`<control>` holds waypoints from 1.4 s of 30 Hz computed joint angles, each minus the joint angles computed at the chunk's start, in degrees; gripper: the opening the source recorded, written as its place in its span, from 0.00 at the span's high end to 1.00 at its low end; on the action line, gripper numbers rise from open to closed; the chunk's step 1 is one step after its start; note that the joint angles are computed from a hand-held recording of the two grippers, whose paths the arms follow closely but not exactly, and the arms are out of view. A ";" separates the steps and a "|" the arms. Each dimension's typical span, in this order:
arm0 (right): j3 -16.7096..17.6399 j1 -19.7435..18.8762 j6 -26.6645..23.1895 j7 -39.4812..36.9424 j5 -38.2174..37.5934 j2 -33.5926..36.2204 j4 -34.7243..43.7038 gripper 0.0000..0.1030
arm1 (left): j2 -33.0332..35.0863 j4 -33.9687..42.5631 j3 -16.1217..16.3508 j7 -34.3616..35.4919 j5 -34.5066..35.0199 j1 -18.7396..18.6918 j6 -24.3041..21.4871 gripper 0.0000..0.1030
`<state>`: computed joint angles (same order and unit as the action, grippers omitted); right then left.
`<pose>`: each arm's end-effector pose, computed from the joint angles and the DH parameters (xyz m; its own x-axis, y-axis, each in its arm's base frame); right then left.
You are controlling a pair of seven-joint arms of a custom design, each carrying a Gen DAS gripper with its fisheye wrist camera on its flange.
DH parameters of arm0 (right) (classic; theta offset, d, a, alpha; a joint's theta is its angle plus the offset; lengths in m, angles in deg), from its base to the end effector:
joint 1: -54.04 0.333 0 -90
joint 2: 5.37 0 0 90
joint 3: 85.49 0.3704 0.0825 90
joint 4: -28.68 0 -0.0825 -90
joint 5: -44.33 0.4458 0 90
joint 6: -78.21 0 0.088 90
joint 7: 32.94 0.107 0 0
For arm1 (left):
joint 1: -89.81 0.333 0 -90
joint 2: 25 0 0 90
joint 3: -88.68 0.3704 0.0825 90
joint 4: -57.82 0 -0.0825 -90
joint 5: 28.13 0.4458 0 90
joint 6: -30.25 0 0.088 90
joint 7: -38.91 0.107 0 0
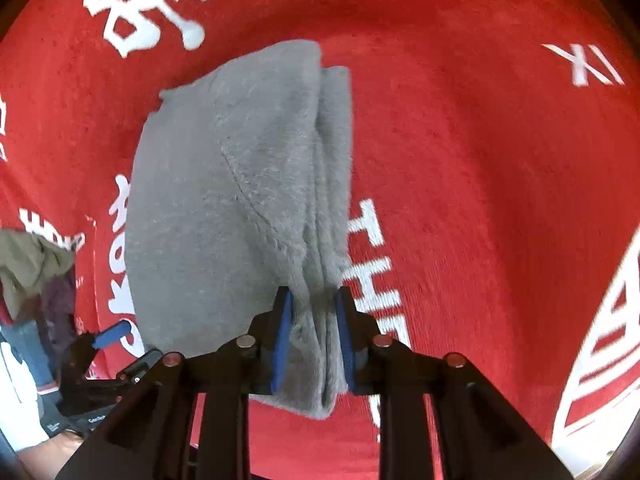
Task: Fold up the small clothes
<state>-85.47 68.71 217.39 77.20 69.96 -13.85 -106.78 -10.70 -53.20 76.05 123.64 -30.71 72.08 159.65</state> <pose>0.5235 0.1387 0.4235 -0.3608 -0.8532 -0.3767 -0.9170 0.3983 -0.0236 0.5881 -0.3374 0.3846 -0.3923 -0.9147 0.0973 -0.9195 0.3874 -0.0661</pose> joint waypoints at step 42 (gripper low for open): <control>6.45 11.31 -6.31 18.82 -15.48 -8.41 1.54 0.19 | -15.71 -13.28 0.26 4.79 0.26 5.01 -3.37 0.00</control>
<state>-79.02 80.02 211.07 96.02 54.48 -22.26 -105.24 -26.41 -66.48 76.31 128.42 -30.45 77.09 156.28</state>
